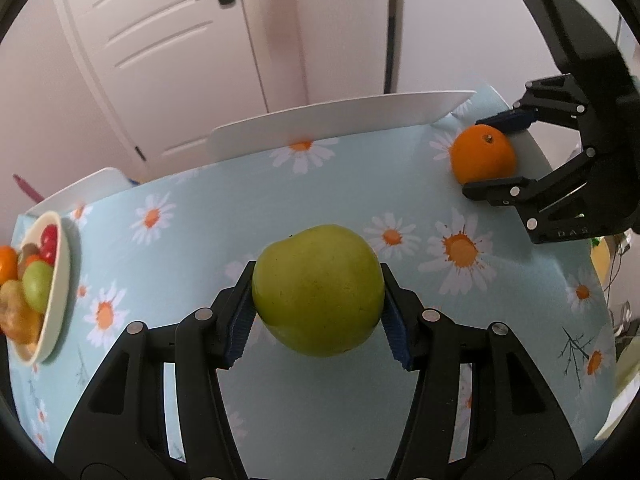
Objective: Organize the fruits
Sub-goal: 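Grasp the green apple with the left tool while the right tool grasps the orange, then carry the green apple and orange over the bowl with both tools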
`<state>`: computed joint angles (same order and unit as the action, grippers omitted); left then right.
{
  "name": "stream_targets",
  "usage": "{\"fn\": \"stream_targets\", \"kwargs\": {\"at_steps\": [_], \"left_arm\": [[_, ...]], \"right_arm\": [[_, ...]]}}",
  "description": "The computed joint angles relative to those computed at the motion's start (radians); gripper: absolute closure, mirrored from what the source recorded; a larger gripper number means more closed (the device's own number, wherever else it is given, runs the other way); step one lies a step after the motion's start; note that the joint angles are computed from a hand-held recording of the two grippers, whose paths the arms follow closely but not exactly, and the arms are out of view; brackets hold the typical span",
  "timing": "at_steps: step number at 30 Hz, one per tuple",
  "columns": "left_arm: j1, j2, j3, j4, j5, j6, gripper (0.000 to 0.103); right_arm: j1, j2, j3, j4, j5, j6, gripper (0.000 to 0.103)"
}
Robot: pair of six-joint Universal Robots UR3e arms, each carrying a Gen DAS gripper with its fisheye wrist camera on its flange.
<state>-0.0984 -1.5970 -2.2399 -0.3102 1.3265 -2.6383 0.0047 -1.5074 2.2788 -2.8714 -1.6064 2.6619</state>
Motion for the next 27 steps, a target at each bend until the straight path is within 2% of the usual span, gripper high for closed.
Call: {"fn": "stream_targets", "kwargs": {"at_steps": [5, 12, 20, 27], "left_arm": [[0.066, 0.087, -0.016, -0.06, -0.032, 0.023, 0.043], [0.233, 0.28, -0.03, -0.236, -0.125, 0.096, 0.043], [0.52, 0.457, 0.03, -0.543, -0.27, 0.303, 0.043], [0.761, 0.484, 0.113, -0.743, -0.371, 0.5, 0.043]], "right_arm": [[0.016, -0.027, -0.032, 0.06, 0.018, 0.081, 0.048], [0.129, -0.057, -0.161, 0.17, 0.007, 0.221, 0.048], [0.32, 0.016, -0.401, 0.287, -0.029, 0.421, 0.048], [0.47, 0.188, -0.674, 0.373, -0.071, 0.562, 0.048]]}}
